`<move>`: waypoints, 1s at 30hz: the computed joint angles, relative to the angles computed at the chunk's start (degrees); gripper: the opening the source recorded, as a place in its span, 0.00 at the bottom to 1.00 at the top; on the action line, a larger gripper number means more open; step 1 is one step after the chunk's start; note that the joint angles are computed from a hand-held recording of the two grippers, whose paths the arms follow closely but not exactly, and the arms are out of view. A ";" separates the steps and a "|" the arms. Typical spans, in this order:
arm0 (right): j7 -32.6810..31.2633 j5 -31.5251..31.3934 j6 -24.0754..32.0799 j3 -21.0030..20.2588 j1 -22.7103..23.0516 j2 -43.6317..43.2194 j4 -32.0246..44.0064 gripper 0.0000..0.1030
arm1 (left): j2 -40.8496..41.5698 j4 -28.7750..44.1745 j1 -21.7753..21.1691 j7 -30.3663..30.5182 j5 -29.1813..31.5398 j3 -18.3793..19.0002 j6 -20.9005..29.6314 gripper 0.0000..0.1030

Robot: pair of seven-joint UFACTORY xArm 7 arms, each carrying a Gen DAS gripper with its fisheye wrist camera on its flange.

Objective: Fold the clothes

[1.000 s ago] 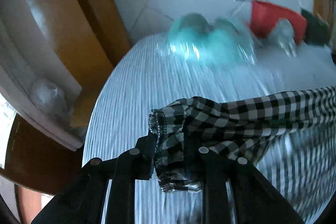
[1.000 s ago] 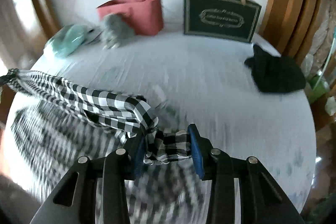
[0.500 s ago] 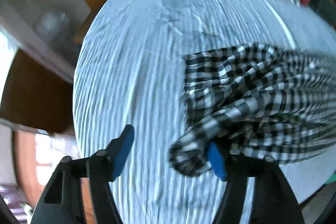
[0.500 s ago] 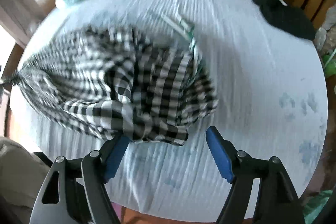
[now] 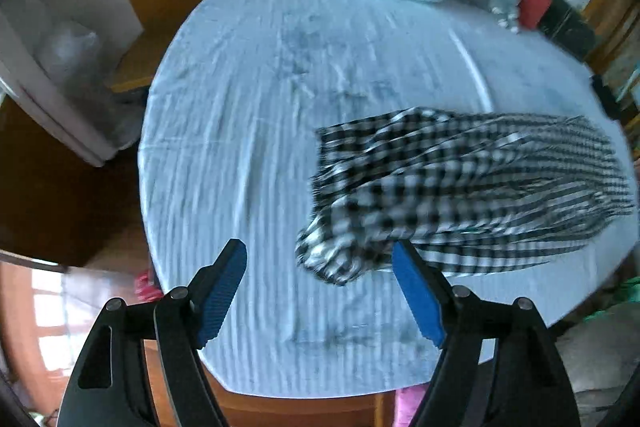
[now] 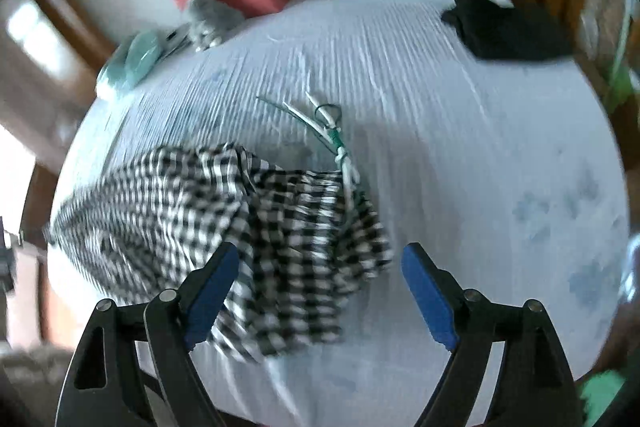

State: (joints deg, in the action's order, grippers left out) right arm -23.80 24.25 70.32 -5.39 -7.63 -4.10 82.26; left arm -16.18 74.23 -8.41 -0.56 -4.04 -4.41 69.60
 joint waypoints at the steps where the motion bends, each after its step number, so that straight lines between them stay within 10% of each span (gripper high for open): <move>1: 1.66 0.18 -0.04 0.35 0.24 0.66 0.00 0.81 | -0.18 -0.21 0.03 0.17 -0.40 0.24 -0.88 0.74; 7: 12.90 -9.92 -2.35 3.73 3.20 4.99 -0.72 0.81 | 2.41 0.59 1.99 -7.35 1.12 -0.06 -6.59 0.74; 10: 16.49 -20.70 -1.98 5.67 6.06 5.47 -1.47 0.49 | 5.81 1.38 1.81 -11.19 3.37 -0.92 -8.42 0.74; 15: 17.16 -22.33 -3.30 5.11 6.69 3.85 -2.88 0.49 | 11.06 1.96 -0.05 -12.78 2.46 -1.18 -8.54 0.74; 19: 16.56 -21.56 -4.35 4.41 6.05 2.76 -4.74 0.76 | 15.05 3.27 -1.73 -15.57 5.75 -1.98 -6.72 0.73; 20: 16.43 -21.90 -4.78 4.42 6.02 2.58 -5.47 0.77 | 15.80 3.42 -2.13 -16.40 6.12 -2.05 -6.51 0.71; 21: 16.42 -22.35 -5.33 4.53 6.08 2.37 -6.37 0.75 | 16.42 3.85 -2.68 -17.99 7.70 -2.28 -5.97 0.41; 22: 16.34 -23.01 -5.52 4.77 6.29 2.13 -6.92 0.48 | 16.91 4.56 -3.36 -19.22 9.43 -2.59 -5.31 0.22; 25: 17.06 -29.79 -9.00 6.27 7.60 -0.83 -9.63 0.32 | 15.89 6.09 -6.40 -24.02 21.33 -4.17 -6.20 0.22; 30: 18.57 -33.06 -14.65 4.94 6.31 -1.46 -7.21 0.33 | 14.97 7.84 -7.89 -27.36 30.57 -4.87 -10.18 0.26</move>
